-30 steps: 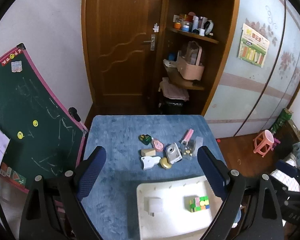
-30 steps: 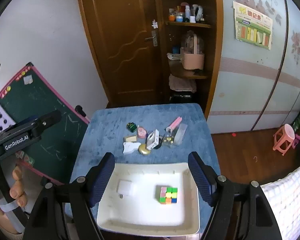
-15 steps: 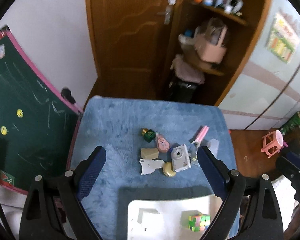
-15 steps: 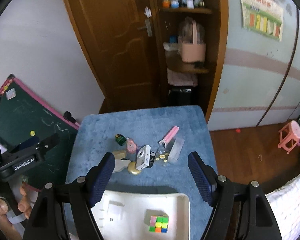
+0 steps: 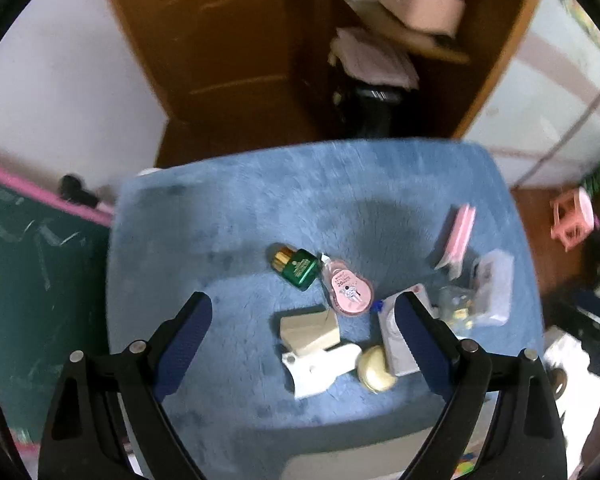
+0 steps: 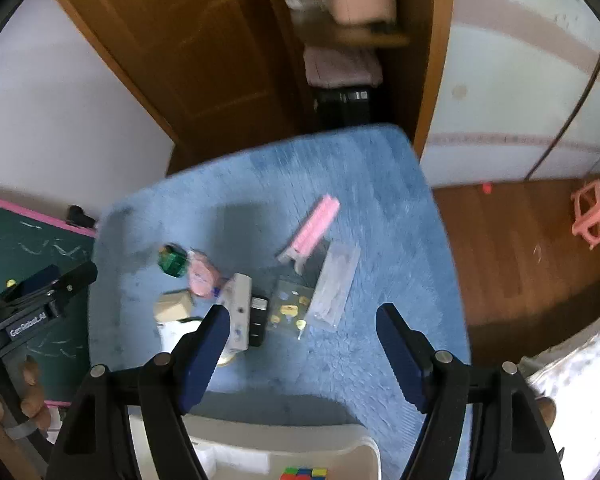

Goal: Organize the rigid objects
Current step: 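Lift both grippers away from the tray back toward the objects, then grasp the green-and-gold bottle with the left gripper while the right grasps the clear box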

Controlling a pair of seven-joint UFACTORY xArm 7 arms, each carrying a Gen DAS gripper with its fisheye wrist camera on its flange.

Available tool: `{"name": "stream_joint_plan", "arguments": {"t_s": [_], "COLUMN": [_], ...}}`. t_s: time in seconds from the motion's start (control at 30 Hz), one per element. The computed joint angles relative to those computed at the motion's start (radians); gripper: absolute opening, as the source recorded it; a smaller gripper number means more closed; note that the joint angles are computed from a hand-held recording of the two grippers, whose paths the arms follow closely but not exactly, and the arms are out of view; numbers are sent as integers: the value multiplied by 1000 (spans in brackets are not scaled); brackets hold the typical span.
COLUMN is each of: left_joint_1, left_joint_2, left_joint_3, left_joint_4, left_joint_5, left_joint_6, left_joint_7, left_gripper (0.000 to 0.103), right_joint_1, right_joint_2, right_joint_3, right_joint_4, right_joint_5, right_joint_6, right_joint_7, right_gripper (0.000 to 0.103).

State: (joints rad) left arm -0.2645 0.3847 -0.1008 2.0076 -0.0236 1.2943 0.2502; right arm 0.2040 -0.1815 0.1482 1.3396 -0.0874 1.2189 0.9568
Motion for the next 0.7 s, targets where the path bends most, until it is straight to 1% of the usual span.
{"name": "stream_joint_plan", "arguments": {"t_s": [0.03, 0.07, 0.1, 0.23, 0.33, 0.43, 0.57, 0.6, 0.67, 0.7], "left_joint_1": [-3, -6, -8, -1, -7, 0, 8, 7, 3, 1], "left_joint_2": [46, 71, 99, 184, 225, 256, 249, 244, 246, 238], "left_joint_3": [-3, -2, 0, -1, 11, 4, -8, -7, -6, -4], "left_joint_4": [43, 61, 77, 131, 134, 149, 101, 84, 73, 52], "left_joint_5": [10, 18, 29, 26, 47, 30, 12, 14, 21, 26], "left_joint_6": [21, 30, 36, 61, 26, 10, -50, -69, -86, -110], "left_joint_7": [28, 47, 70, 165, 209, 249, 331, 348, 380, 391], "left_gripper": [94, 94, 94, 94, 94, 94, 94, 93, 92, 87], "right_joint_1": [-3, -6, -9, -20, -26, -30, -38, -40, -43, -44], "right_joint_2": [14, 28, 49, 91, 117, 129, 137, 134, 130, 131], "right_joint_3": [-14, -20, -28, -44, -53, -57, -64, -66, -67, -69], "right_joint_4": [-27, -33, -41, -77, -107, -126, -167, -181, -204, -212], "right_joint_5": [30, 46, 64, 111, 145, 157, 176, 186, 198, 209], "right_joint_6": [-26, -35, -45, -102, -136, -160, -204, -219, -241, -246], "right_joint_7": [-16, -27, -38, -46, -46, -49, -43, -42, -43, -47], "right_gripper": [74, 69, 68, 68, 68, 68, 68, 66, 60, 59]}}
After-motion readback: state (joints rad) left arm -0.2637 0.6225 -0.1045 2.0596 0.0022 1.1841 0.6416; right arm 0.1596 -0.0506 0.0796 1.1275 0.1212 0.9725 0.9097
